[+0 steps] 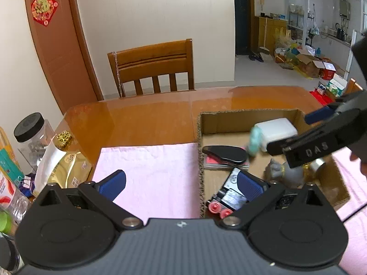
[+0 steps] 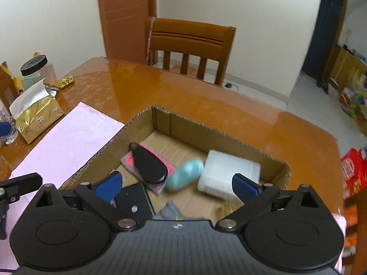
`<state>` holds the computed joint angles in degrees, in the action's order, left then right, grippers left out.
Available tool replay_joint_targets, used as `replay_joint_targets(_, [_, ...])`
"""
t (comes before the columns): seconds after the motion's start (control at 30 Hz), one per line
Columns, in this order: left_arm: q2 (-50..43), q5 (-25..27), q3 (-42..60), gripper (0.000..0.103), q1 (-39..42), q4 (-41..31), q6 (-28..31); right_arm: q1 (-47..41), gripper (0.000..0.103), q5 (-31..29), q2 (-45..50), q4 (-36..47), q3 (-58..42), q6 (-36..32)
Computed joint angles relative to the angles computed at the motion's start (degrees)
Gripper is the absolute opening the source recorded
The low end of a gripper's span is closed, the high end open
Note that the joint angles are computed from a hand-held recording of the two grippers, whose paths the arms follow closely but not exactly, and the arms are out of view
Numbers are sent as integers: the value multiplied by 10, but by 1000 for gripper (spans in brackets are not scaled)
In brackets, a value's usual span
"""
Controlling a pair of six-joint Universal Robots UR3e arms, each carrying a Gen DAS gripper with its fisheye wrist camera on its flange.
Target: Organize rigid objects
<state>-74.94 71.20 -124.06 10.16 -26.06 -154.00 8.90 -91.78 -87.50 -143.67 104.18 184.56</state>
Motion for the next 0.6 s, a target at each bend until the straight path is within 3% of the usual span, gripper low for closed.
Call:
replay_joint_targets(0.27, [46, 32, 52, 102, -39, -143, -8, 63, 103, -87, -94, 234, -40, 138])
replay_joint_targets(0.37, [70, 31, 59, 102, -45, -194, -4, 97, 103, -127, -137, 288, -31, 208])
replay_joint_targets(0.6, [96, 52, 81, 102, -67, -269, -15, 137, 103, -142, -207, 361, -17, 322])
